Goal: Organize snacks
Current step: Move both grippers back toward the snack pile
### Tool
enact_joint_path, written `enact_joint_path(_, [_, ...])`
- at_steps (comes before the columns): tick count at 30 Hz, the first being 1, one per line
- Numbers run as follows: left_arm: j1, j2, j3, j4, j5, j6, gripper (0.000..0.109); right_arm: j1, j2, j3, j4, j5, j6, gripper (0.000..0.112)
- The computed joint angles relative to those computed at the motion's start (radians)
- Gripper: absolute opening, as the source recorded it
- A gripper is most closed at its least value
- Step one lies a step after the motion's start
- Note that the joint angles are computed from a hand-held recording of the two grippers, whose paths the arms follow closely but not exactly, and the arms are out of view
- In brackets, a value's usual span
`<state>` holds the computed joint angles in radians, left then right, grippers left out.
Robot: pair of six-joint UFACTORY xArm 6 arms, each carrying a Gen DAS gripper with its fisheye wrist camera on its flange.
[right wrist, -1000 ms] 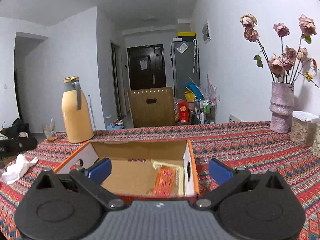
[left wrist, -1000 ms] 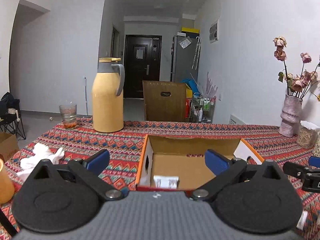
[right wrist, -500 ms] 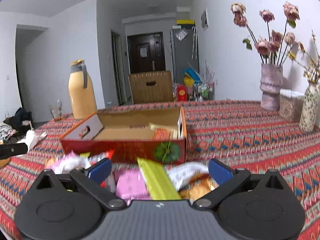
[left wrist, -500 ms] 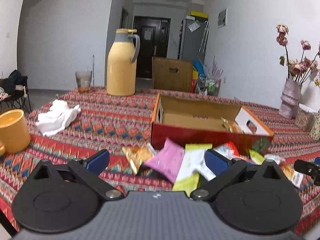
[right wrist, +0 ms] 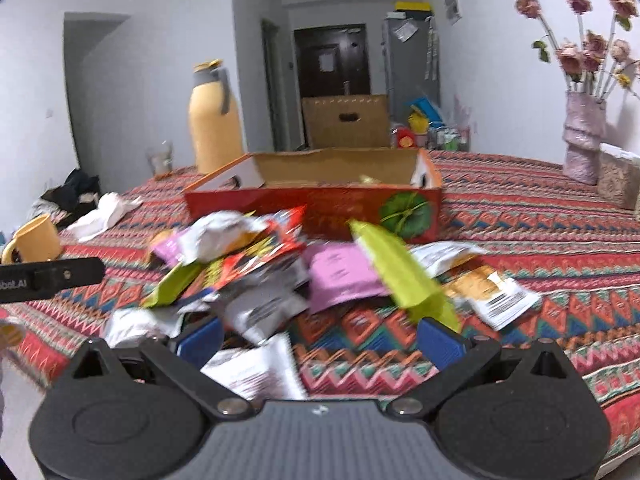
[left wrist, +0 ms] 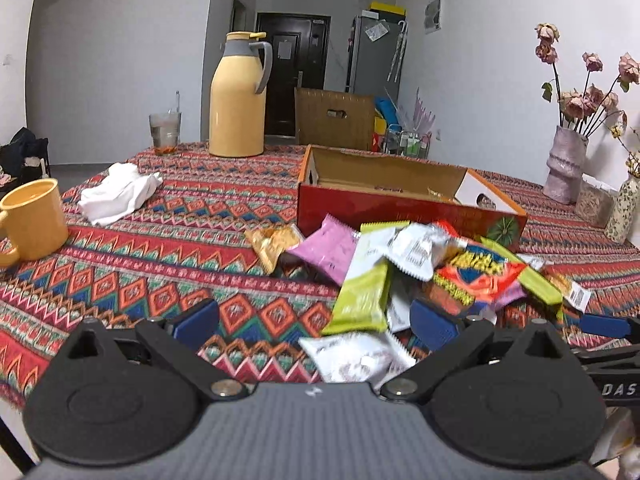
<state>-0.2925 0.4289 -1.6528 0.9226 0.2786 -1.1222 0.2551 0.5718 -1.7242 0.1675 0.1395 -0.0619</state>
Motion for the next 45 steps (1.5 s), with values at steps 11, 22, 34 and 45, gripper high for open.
enact_joint_path(11, [0.037, -0.072, 0.128, 0.02, -0.057, -0.047, 0.103, 0.048, 0.04, -0.06, -0.017, 0.088, -0.019, 0.103])
enact_joint_path(22, [0.058, -0.087, 0.175, -0.003, -0.097, -0.032, 0.103, 0.056, 0.113, -0.17, -0.039, 0.177, 0.002, 0.092])
enact_joint_path(34, [0.051, -0.084, 0.182, -0.036, -0.09, -0.011, 0.103, 0.061, 0.089, -0.119, -0.063, 0.125, -0.026, 0.062])
enact_joint_path(45, [0.032, -0.082, 0.159, 0.072, -0.061, -0.111, 0.103, 0.066, 0.018, 0.008, 0.048, 0.014, -0.134, 0.05])
